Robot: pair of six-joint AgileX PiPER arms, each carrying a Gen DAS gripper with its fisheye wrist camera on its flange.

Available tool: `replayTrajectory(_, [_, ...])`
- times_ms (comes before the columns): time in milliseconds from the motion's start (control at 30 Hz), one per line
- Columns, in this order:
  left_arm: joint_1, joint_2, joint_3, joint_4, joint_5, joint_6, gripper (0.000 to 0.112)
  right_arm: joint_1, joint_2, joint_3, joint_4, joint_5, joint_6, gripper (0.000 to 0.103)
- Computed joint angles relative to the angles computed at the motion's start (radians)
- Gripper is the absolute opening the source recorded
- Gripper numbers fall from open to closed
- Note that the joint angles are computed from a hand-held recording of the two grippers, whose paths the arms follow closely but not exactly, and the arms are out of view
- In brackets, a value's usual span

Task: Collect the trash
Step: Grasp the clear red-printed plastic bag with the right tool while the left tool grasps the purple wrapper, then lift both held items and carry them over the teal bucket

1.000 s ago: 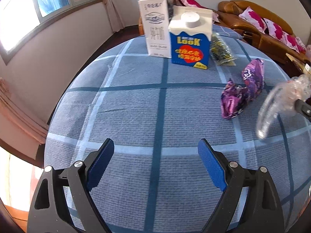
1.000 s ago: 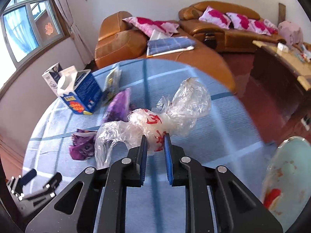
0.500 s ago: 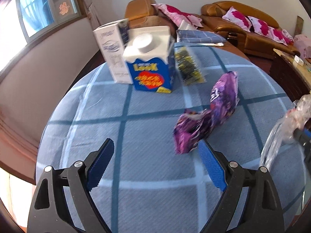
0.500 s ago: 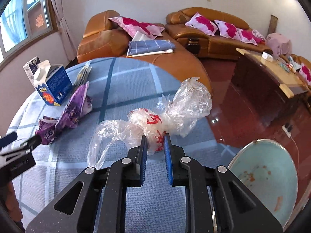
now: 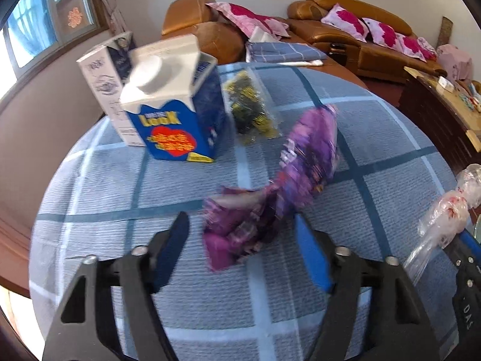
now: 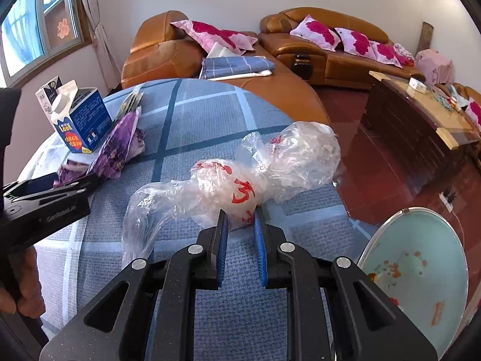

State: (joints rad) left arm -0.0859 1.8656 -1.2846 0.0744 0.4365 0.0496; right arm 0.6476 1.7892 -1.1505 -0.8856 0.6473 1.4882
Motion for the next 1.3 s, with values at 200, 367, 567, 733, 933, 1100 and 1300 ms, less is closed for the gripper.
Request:
replayTrajectory(200, [-0.002, 0.016, 0.0, -0.055, -0.024, 0.053, 0.04, -0.002, -0.002, 0.007, -0.005, -0.013, 0.011, 0.018])
replayTrajectory(367, [-0.003, -0.001, 0.015, -0.077, -0.04, 0.075, 0.028, 0.002, -0.011, 0.013, -0.019, -0.021, 0.033, 0.017])
replayTrajectory(567, [0.004, -0.049, 0.052, -0.132, -0.042, 0.122, 0.023, 0.029, -0.045, 0.033, -0.063, 0.001, 0.073, 0.017])
replayTrajectory(733, [0.016, -0.119, 0.123, -0.139, -0.063, 0.136, 0.021, 0.051, -0.076, 0.043, -0.078, 0.024, 0.089, 0.017])
replayTrajectory(933, [0.038, -0.2, 0.204, -0.148, -0.072, 0.149, 0.021, 0.091, -0.111, 0.065, -0.091, 0.055, 0.113, 0.017])
replayTrajectory(1100, [0.057, -0.255, 0.266, -0.142, -0.079, 0.152, 0.021, 0.127, -0.133, 0.082, -0.097, 0.077, 0.135, 0.017])
replayTrajectory(1300, [0.077, -0.327, 0.343, -0.136, -0.087, 0.155, 0.021, 0.177, -0.163, 0.106, -0.109, 0.113, 0.157, 0.017])
